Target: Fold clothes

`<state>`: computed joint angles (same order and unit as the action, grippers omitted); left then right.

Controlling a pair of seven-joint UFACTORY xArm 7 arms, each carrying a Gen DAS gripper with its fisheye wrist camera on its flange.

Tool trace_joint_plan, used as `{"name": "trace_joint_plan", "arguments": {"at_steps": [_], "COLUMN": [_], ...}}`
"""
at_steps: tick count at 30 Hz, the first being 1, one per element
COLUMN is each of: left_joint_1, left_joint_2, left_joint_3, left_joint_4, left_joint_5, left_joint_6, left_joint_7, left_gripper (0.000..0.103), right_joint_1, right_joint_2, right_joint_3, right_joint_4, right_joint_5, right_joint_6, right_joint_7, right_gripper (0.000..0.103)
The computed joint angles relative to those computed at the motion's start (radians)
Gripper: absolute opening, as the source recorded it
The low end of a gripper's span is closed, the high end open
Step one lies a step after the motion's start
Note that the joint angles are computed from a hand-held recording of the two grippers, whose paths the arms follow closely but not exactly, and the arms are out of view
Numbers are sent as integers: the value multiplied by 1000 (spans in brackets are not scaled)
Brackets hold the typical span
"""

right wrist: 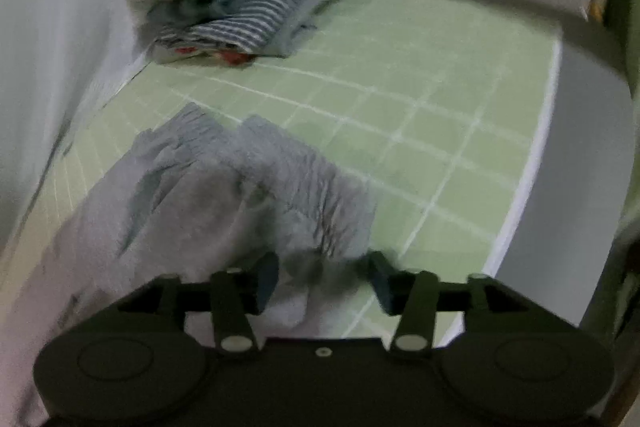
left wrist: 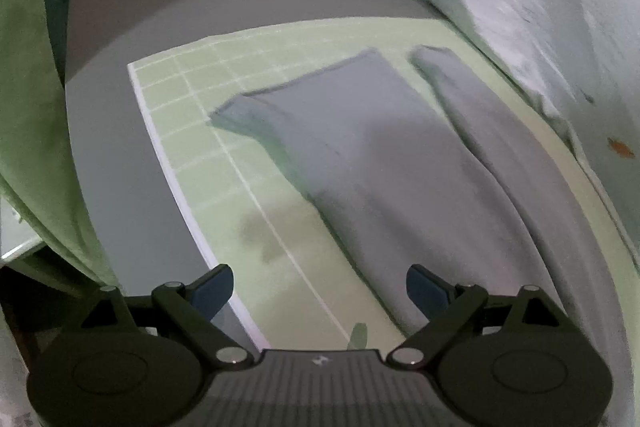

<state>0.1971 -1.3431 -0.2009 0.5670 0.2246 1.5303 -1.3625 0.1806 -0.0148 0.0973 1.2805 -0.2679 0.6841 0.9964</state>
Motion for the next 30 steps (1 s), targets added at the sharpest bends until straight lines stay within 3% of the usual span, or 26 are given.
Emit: {"name": "trace_joint_plan", "arguments": {"at_steps": [5,9,10,11,12,13,14,16,20,24,27,30], "left_joint_1": [77,160,177,192,202,210,219,238,271,301,333,360], "left_joint_2": [-73,-48,-29,-9,8,20,37,78,195,328,315,248], "left_joint_3": [156,248,257,262,271,292,311,334,356,311,259,222], "left_joint_4": [-99,-133,-131,-127,-126,-128,-125,-113,-59,81,161,180], "left_joint_5": [91,117,126,138,144,138,133,128,108,89,107,122], "left_joint_6": [-109,-206,-221,-236,-258,-289,-327,-409,-587,-704,-731,-611], "left_joint_7": [26,69,90,116,139,159,173,199,243,281,321,369], "left_gripper": [92,83,74,55,39,0,2,2,2,2,2,2], "right_joint_1": [1,6,8,10,14,18,22,31,58,86,89,70], "right_joint_2": [-21,-7,-5,-3,4,12,22,42,121,149,83,21], "right_joint_3": [11,18,18,19,20,21,19,16,-3,-44,-50,-34], "right_joint_4": [-44,-40,-42,-43,-31,-18,-5,23,165,276,240,211], "right_joint_5": [-44,-114,-126,-139,-146,-152,-148,-138,-192,-263,-322,-375], "right_joint_6": [-67,-89,-94,-99,-81,-64,-62,-58,-61,-118,-122,-124], "right_joint_7": [245,392,418,444,449,454,448,435,408,472,470,462], "right_gripper": [78,75,71,61,42,32,16,8,2,1,1,1]}}
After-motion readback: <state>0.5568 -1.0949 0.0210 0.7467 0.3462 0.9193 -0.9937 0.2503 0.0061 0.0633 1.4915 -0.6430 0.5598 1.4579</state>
